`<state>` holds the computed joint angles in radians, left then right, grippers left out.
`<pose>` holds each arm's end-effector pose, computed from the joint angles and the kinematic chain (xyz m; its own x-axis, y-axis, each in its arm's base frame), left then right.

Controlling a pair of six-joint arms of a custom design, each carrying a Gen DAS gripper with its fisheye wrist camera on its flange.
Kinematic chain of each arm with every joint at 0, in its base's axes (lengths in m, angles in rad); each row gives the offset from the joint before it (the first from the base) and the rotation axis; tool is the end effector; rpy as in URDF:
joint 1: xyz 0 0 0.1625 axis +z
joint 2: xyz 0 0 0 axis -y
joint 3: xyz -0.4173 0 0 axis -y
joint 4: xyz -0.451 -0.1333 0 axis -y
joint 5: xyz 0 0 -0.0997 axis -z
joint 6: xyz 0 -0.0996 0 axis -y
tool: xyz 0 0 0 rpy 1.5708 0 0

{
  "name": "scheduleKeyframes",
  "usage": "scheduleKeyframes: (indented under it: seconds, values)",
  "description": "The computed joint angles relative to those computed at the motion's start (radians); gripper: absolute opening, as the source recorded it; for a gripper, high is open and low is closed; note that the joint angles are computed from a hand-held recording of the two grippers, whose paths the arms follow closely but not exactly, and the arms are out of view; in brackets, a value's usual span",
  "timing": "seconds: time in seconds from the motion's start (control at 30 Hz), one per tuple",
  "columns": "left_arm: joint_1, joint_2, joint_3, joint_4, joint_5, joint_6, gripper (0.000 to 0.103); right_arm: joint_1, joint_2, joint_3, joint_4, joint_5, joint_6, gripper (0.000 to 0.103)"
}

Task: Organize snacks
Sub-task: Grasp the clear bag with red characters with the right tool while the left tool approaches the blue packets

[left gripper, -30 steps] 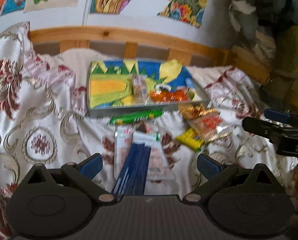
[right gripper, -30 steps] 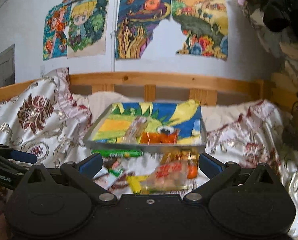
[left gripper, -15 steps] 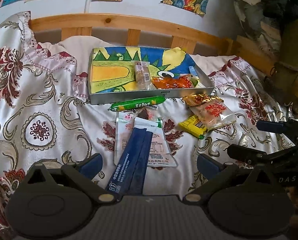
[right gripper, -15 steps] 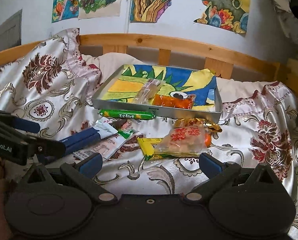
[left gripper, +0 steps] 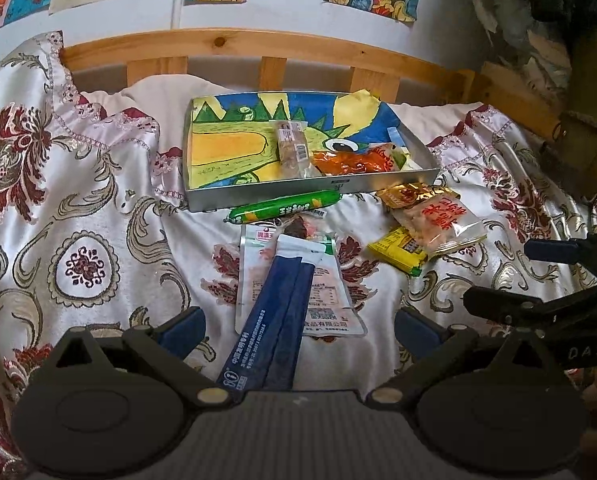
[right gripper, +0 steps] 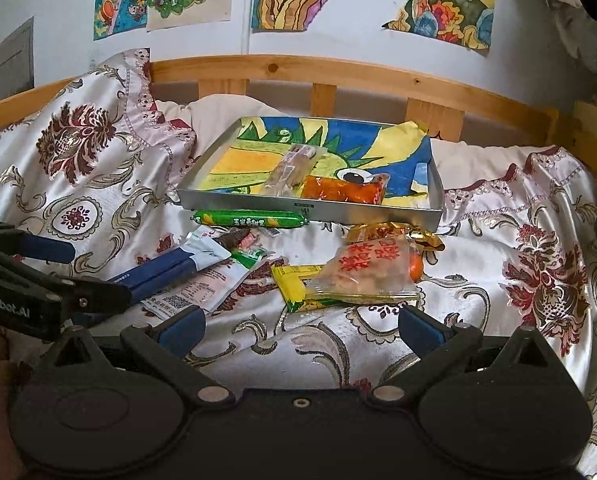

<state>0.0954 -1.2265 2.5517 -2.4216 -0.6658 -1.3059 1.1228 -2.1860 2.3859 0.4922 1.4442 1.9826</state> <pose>-0.2895 -0.2403 0.0176 -0.7764 0.0882 -0.6240 0.5202 0.6486 -0.5556 0.0389 -0.2557 0.2739 -0.6280 -0.3902 0.6733 -0.7473 0.5437 -0.3820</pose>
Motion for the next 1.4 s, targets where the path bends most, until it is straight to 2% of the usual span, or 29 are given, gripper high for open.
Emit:
scheduleKeyframes:
  seconds: [0.1,0.27,0.37,0.5,0.77,0.83,1.07,1.23,1.4]
  values:
    - [0.009,0.024,-0.013,-0.007,0.020,0.033,0.102,0.027,0.040,-0.032,0.021,0.030,0.026,0.102]
    - [0.037,0.072,-0.039,-0.039,0.053,0.121,0.102,0.050,0.163,-0.134,0.080,0.050,0.169,0.102]
    - [0.059,0.089,-0.053,-0.046,0.052,0.153,0.102,0.060,0.228,-0.186,0.089,0.048,0.203,0.102]
    - [0.081,0.117,-0.070,-0.072,0.070,0.177,0.102,0.081,0.287,-0.233,0.022,0.051,0.158,0.102]
    - [0.118,0.161,-0.099,-0.087,0.069,0.184,0.102,0.048,0.405,-0.275,-0.114,-0.028,0.081,0.102]
    - [0.123,0.167,-0.100,-0.098,0.074,0.183,0.102,0.044,0.422,-0.268,-0.145,-0.023,0.055,0.102]
    - [0.161,0.181,-0.104,-0.162,0.049,0.192,0.102,0.038,0.437,-0.227,-0.201,-0.018,0.003,0.102]
    - [0.171,0.193,-0.093,-0.257,0.039,0.243,0.102,0.046,0.443,-0.212,-0.228,0.003,-0.020,0.095]
    - [0.172,0.208,-0.099,-0.274,0.028,0.291,0.090,0.048,0.445,-0.212,-0.242,0.019,-0.001,0.088]
